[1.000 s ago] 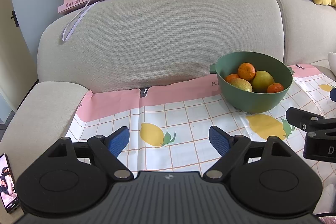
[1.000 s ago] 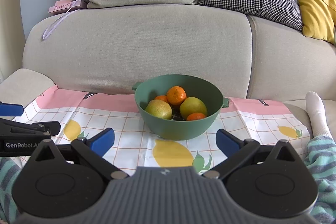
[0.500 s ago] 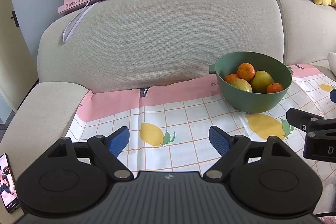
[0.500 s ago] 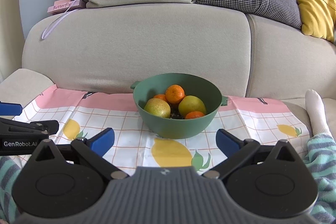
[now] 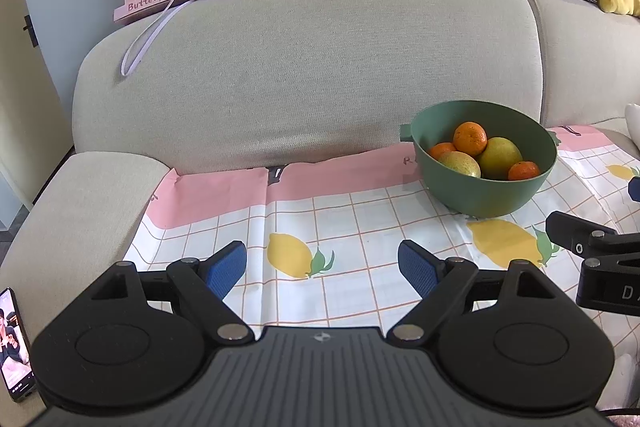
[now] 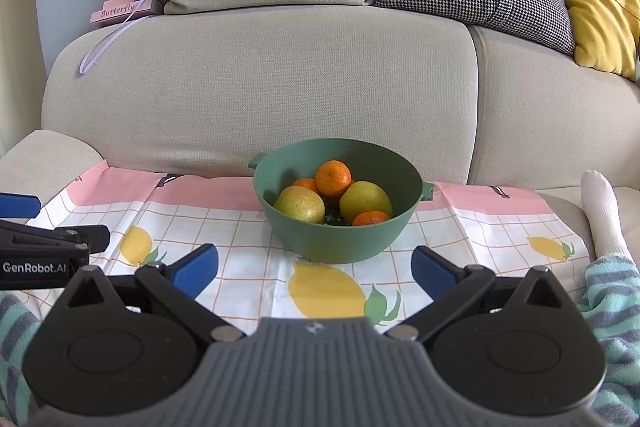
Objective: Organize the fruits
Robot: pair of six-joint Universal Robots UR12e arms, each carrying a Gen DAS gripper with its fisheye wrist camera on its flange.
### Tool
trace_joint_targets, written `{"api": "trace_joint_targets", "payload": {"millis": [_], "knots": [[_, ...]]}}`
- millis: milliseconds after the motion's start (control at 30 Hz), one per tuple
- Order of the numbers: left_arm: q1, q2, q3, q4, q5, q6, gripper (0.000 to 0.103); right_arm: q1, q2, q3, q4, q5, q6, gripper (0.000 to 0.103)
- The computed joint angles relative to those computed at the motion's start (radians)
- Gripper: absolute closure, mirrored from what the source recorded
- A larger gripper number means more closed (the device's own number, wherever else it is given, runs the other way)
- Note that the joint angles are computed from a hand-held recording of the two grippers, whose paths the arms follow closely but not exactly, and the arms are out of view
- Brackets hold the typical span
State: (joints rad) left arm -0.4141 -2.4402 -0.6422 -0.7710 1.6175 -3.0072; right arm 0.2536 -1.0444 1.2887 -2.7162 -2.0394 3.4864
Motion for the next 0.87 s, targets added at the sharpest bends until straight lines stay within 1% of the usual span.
{"api": "trace_joint_targets", "payload": {"millis": [133,267,400,867], "knots": [[0.001,0.000,-0.001,0.001,-0.005,-0.001,0.003,-0.001,-0.001,0.002,0.001,0.003,-0.001,0.004],[0.005,0.002,-0.001,-0.006,-0.025,-0.028,0.003,-0.001,-0.002,0.006,-0.002,0.002,-0.001,0.004],[0.005,0.005,-0.006,-0.005,-0.024,-0.038,0.003,-0.001,-0.003,0.007,0.000,0.003,0.001,0.004],[0.003,0.013,-0.019,0.014,-0.029,-0.044,0.003,0.000,-0.004,0.009,0.001,0.003,0.001,0.004]]}}
